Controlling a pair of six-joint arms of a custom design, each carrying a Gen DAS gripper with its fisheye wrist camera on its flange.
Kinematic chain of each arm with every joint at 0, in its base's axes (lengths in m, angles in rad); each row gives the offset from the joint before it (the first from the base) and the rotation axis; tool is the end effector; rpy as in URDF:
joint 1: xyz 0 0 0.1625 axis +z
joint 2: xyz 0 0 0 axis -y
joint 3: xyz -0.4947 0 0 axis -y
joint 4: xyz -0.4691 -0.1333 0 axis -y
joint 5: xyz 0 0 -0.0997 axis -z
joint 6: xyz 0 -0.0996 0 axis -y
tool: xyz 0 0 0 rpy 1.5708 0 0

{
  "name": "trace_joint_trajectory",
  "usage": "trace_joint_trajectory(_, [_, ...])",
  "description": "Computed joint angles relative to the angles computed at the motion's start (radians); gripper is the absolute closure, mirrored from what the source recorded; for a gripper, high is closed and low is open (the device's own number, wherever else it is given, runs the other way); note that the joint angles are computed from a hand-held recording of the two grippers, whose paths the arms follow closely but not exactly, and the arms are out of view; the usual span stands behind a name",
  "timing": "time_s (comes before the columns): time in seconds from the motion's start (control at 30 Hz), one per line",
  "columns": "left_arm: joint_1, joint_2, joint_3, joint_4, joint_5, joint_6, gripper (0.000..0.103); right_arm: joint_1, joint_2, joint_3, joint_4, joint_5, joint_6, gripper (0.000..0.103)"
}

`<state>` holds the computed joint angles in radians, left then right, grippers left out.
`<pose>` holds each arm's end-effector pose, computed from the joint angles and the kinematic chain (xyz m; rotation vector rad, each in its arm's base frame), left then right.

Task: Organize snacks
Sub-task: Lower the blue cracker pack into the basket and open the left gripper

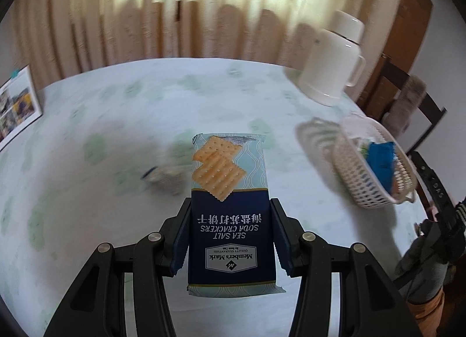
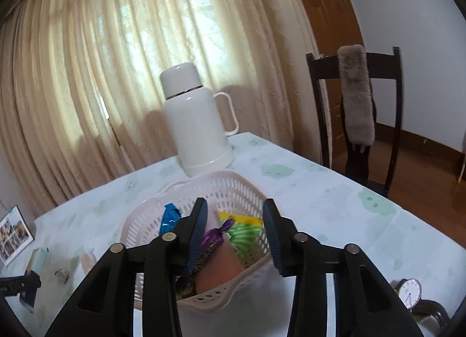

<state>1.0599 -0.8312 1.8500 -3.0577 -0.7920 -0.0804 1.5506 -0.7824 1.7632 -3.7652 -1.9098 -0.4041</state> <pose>-0.1651 -0.7103 0.1102 0.2832 2.3946 -0.8343 0.0853 -0.7366 0.1820 0.1632 -2.2097 1.4138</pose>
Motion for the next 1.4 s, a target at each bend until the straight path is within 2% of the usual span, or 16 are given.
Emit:
trace_joint_trajectory(0.4, [-0.043, 0.115, -0.153, 0.041, -0.101, 0.118, 0.057, 0.004, -0.006, 0.020, -0.026, 0.026, -0.026, 0.059])
trace_joint_trajectory(0.63, [-0.040, 0.178, -0.253, 0.123, -0.160, 0.115, 0.057, 0.000, -0.015, 0.028, -0.012, 0.039, -0.008, 0.059])
trace_joint_trajectory(0.9, [-0.045, 0.233, -0.327, 0.150, -0.204, 0.145, 0.056, 0.000, -0.022, 0.038, -0.005, 0.064, -0.004, 0.058])
trace_joint_trajectory(0.97, [-0.040, 0.240, -0.343, 0.156, -0.231, 0.136, 0.047, -0.002, -0.024, 0.040, -0.005, 0.065, 0.004, 0.058])
trace_joint_trajectory(1.03, [-0.039, 0.245, -0.346, 0.134, -0.240, 0.132, 0.042, -0.002, -0.025, 0.040, -0.005, 0.064, 0.010, 0.058])
trace_joint_trajectory(1.27, [-0.033, 0.242, -0.342, 0.129, -0.214, 0.124, 0.041, -0.004, -0.030, 0.041, 0.013, 0.062, 0.026, 0.058])
trace_joint_trajectory(1.4, [-0.033, 0.241, -0.330, 0.114, -0.164, 0.125, 0.041, -0.003, -0.029, 0.043, 0.011, 0.066, 0.020, 0.058])
